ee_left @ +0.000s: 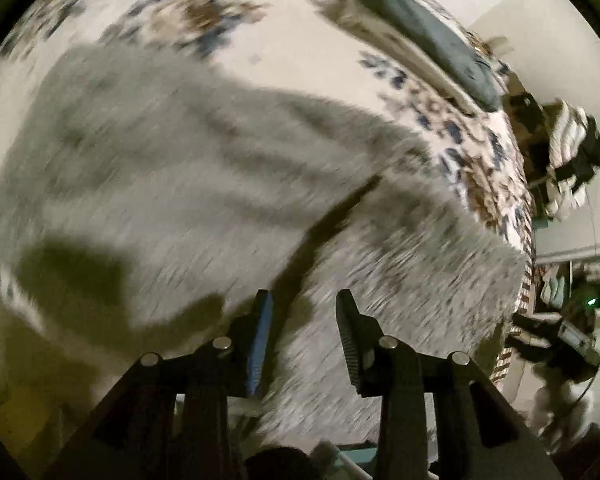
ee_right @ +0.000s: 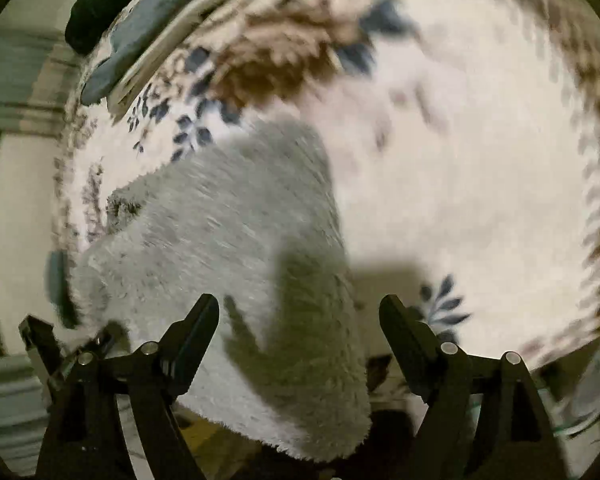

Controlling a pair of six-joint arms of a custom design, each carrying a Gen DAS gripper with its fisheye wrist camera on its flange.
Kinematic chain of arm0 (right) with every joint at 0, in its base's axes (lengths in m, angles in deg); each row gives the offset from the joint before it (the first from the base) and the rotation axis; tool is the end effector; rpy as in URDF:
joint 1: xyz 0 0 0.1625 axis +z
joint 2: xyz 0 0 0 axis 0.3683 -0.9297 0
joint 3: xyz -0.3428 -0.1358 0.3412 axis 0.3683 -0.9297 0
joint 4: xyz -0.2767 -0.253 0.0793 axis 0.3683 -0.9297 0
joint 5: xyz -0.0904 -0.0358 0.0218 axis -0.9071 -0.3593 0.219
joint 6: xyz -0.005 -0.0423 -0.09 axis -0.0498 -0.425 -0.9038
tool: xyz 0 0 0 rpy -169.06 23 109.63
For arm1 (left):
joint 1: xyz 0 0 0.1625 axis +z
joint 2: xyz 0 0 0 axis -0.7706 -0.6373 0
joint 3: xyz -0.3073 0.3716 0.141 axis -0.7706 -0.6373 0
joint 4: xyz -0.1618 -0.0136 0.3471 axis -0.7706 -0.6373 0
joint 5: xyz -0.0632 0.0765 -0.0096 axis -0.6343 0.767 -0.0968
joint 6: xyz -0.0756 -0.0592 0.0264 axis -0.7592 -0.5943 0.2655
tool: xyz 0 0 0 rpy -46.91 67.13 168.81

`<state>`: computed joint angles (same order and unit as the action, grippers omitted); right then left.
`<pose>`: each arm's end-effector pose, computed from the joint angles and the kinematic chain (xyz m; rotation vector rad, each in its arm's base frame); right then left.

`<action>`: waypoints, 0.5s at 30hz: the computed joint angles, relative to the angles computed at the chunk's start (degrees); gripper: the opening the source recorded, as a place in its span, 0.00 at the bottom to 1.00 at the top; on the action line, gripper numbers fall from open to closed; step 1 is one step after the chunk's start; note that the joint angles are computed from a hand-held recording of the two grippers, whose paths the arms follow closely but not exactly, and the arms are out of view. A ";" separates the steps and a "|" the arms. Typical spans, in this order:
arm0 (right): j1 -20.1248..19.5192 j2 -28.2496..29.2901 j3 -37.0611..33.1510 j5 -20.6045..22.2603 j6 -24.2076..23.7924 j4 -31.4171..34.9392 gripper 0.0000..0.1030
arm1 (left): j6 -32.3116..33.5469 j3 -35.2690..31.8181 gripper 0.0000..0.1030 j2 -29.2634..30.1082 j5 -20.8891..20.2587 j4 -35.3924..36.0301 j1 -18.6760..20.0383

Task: Fold towel

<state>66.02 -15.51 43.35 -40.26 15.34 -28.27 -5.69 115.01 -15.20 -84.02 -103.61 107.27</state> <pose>0.0720 -0.7331 0.4267 -0.6517 -2.7673 0.3986 -0.3234 -0.8057 0.1789 0.1195 2.7927 -0.2349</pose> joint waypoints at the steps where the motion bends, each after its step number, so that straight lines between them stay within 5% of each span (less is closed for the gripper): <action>1: -1.11 -0.58 2.07 2.96 -0.63 -2.49 0.82 | 1.57 -2.45 0.30 1.58 -0.23 0.79 -0.06; 4: -3.54 -0.89 5.92 11.14 -2.23 -8.26 0.82 | 5.93 -11.00 0.30 6.87 0.62 5.17 -0.39; 5: -3.51 -0.58 6.23 10.93 -2.79 -8.83 0.81 | 7.65 -14.36 0.30 9.07 1.62 6.71 -0.51; 8: -2.75 0.36 5.73 6.22 -3.20 -9.70 0.39 | 8.77 -21.14 0.30 13.17 3.92 11.01 -0.37; 15: -1.93 1.13 3.48 0.71 -3.15 -10.62 0.32 | 7.80 -25.43 0.33 15.80 4.76 13.57 0.11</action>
